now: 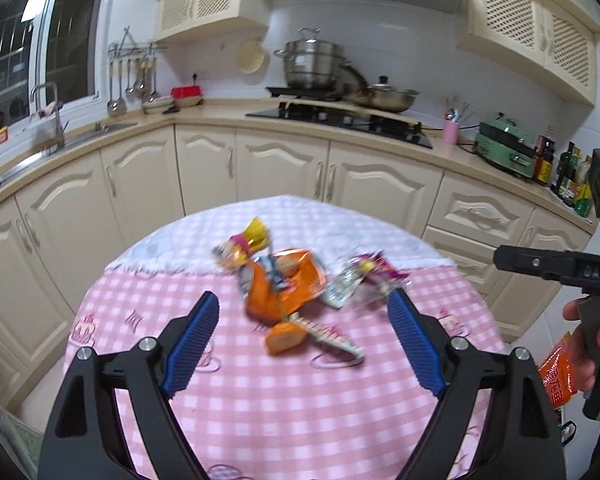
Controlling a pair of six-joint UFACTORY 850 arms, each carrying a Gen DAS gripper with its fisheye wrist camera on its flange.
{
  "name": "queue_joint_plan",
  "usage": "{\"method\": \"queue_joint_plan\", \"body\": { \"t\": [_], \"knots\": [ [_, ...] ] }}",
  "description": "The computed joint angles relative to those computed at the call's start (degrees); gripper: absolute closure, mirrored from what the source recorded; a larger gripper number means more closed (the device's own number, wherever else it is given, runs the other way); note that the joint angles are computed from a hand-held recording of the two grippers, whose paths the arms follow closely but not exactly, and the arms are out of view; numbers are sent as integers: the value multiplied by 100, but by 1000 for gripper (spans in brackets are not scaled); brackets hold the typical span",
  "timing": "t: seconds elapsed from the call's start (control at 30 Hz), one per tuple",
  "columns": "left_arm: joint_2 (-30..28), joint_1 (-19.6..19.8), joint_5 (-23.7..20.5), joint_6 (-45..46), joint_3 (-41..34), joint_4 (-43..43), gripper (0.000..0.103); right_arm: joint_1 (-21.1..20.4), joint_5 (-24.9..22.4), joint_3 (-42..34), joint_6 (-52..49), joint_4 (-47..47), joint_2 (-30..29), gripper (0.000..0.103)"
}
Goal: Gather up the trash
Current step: 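Return both tools to the table, then grasp the orange peel with the left tool while the right tool grasps the red-white wrapper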
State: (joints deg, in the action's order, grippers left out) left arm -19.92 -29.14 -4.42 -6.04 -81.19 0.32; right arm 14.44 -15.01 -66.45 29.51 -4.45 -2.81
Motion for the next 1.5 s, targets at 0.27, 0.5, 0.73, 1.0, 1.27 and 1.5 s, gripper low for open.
{"method": "queue_joint_plan", "body": {
  "t": [0.27, 0.5, 0.73, 1.0, 1.27, 1.5],
  "knots": [
    [-488, 140, -298, 1255, -173, -925, 19, 243, -320, -224, -703, 357, -405, 6],
    [-1173, 233, -718, 2964, -814, -2422, 19, 278, -521, -279, -962, 509, -606, 6],
    [-1707, 397, -1598, 4600, -1506, -4052, 66, 316, -755, -560, -1860, 1152, -987, 6],
    [-1446, 431, -1397, 5005, -1119, -4404, 72, 531, -1042, -1352, -2727, 1521, -1819, 26],
    [-953, 492, -1055, 5509, -455, -4898, 72, 685, -1171, -1869, -2842, 1180, -2217, 69],
    [-668, 553, -850, 5629, -122, -5177, 72, 738, -1295, -2043, -3304, 1566, -2384, 48]
  ]
}}
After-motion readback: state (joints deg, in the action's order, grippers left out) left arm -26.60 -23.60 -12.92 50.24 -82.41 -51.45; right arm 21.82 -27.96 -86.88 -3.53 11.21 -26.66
